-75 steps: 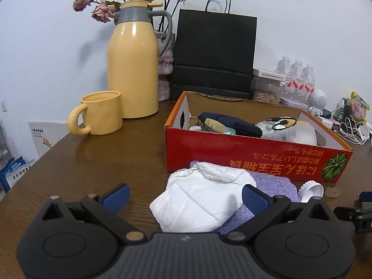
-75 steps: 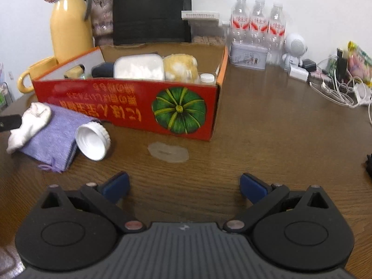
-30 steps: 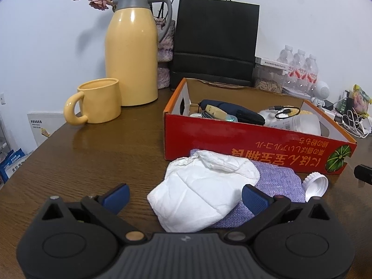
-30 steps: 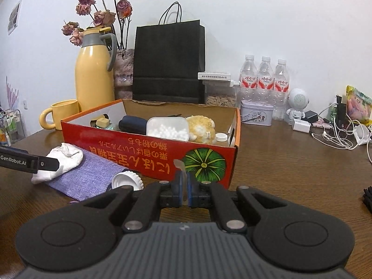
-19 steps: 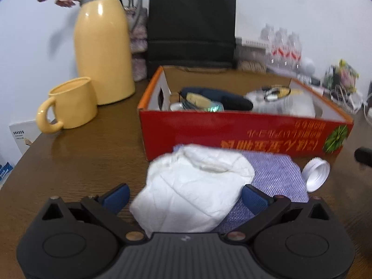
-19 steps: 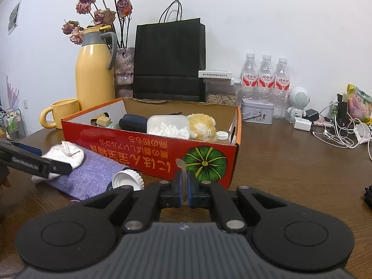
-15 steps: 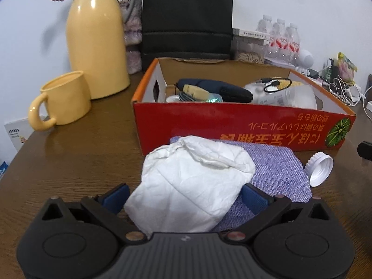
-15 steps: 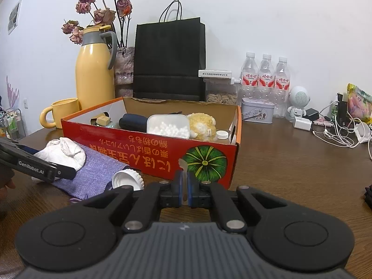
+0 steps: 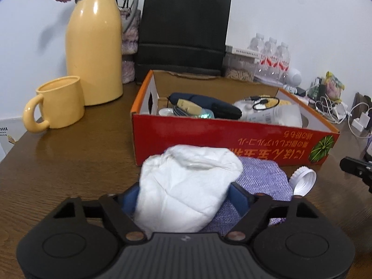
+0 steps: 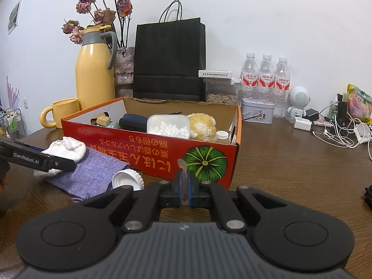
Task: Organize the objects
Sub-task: 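Close the left tool on the white cloth and lift it, then carry the white cloth into the box and open the left tool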
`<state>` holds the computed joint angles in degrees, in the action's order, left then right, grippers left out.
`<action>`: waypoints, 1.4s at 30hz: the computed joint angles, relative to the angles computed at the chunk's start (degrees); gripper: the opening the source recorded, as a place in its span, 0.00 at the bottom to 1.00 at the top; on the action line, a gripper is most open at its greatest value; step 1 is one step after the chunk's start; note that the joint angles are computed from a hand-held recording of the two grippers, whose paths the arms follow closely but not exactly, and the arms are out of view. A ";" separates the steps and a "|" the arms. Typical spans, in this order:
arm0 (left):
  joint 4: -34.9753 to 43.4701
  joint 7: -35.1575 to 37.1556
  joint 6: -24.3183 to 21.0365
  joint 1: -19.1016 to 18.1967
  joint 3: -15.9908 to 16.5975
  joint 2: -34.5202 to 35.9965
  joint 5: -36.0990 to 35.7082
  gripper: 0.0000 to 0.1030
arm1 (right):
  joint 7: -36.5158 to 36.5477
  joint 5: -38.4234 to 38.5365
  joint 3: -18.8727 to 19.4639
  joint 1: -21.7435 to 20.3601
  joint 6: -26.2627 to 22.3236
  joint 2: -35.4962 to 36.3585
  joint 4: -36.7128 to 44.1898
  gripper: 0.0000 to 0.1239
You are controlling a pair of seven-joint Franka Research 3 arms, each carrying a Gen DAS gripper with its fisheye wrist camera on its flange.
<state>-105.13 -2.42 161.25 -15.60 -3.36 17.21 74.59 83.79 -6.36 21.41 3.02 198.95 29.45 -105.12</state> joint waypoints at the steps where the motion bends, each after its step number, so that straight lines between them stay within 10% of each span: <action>1: -0.25 -1.54 -0.43 -0.46 0.32 -0.38 1.50 0.73 | 0.02 0.01 -0.04 0.04 -0.04 0.00 0.02 0.04; 26: -6.12 -20.95 -10.82 0.43 -4.51 -6.84 19.17 0.55 | 0.68 -0.92 0.37 -0.55 0.85 -0.31 -0.39 0.04; 42: -1.69 -17.59 -17.55 -0.99 -6.44 -6.20 19.88 0.55 | 7.04 -8.69 1.42 -2.18 4.49 0.72 1.70 0.04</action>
